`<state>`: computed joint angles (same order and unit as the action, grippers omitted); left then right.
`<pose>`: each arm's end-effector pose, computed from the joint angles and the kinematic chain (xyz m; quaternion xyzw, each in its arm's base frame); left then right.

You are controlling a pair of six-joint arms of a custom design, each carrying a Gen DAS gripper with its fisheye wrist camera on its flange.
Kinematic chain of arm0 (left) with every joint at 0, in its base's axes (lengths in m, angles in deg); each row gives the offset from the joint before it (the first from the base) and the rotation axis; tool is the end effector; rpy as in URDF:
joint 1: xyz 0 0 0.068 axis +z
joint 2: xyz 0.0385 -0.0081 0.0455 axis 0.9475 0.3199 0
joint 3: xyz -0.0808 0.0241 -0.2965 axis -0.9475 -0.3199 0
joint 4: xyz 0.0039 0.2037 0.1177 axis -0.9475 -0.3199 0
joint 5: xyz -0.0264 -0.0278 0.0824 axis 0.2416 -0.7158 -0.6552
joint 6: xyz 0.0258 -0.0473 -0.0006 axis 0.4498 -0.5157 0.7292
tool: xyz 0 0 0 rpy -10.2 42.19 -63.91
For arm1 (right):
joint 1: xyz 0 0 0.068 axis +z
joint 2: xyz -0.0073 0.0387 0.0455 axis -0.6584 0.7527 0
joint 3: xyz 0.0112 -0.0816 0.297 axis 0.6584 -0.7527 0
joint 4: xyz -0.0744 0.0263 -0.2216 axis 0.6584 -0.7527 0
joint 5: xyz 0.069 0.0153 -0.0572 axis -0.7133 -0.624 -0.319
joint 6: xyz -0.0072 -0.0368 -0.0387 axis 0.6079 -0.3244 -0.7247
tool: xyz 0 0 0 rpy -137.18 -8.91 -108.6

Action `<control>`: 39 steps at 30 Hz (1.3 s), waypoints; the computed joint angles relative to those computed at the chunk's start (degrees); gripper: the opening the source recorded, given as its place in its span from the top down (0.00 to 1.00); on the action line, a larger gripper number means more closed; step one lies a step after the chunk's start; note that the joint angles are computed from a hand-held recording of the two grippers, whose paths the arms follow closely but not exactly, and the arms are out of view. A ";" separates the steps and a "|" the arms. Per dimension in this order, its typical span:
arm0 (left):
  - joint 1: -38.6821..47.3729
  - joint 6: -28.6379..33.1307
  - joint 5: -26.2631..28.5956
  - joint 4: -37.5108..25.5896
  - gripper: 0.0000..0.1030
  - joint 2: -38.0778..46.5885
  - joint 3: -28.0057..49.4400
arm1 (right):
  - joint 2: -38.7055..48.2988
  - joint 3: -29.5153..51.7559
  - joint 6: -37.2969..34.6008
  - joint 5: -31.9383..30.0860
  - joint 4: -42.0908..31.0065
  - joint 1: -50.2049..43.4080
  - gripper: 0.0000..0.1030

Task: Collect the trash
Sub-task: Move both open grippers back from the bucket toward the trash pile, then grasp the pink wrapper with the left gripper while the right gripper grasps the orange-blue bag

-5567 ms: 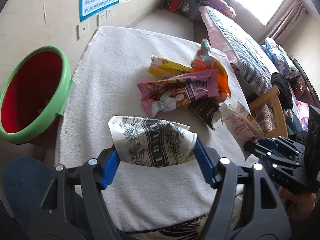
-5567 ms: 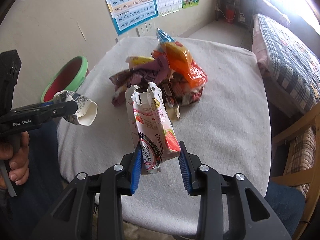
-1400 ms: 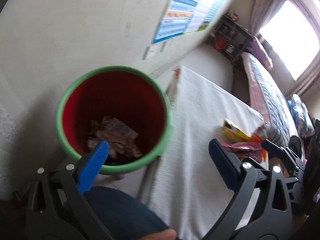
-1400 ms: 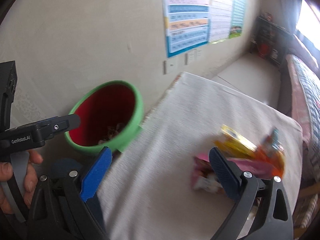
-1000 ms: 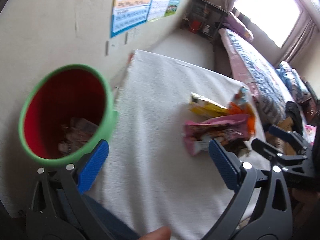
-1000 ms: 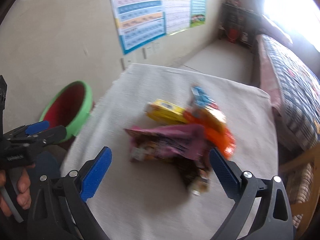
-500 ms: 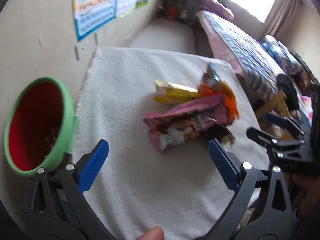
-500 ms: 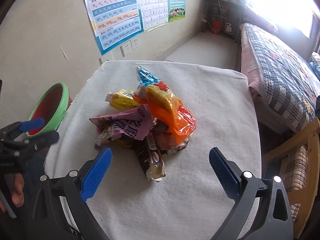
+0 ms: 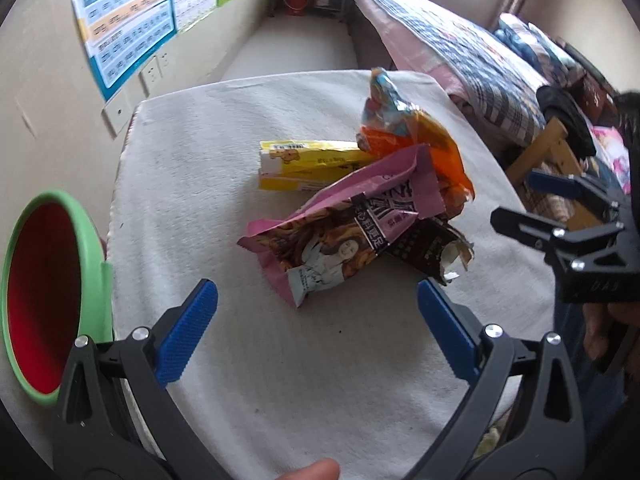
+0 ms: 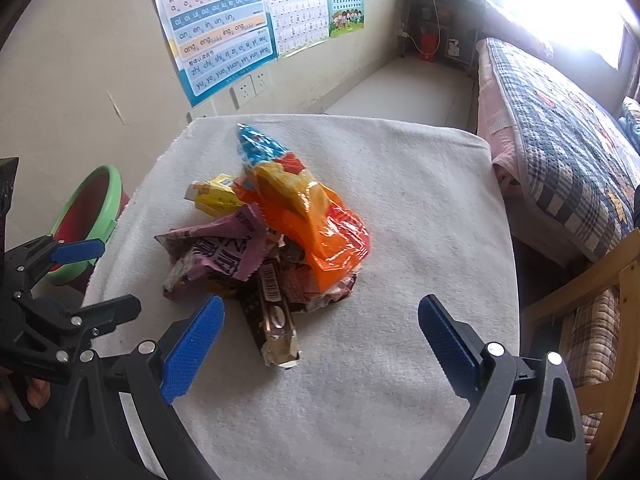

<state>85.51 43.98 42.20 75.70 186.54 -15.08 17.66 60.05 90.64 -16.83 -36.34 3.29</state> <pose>0.2571 0.0482 0.1196 0.3201 0.9117 -0.1384 0.2173 0.1757 0.1527 0.1236 0.0898 0.9536 0.0197 0.2867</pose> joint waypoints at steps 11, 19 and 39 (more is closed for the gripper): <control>-3.24 0.78 -1.73 7.18 0.05 4.63 -0.34 | 1.06 1.25 -6.45 -2.42 2.81 -5.38 0.09; -6.11 2.69 -2.39 10.11 0.06 8.22 0.75 | 3.23 3.27 -10.18 -5.53 5.19 -8.59 0.14; -6.02 0.41 -2.25 10.49 0.76 12.49 3.92 | 12.38 3.77 -13.88 -19.41 18.97 -19.79 0.65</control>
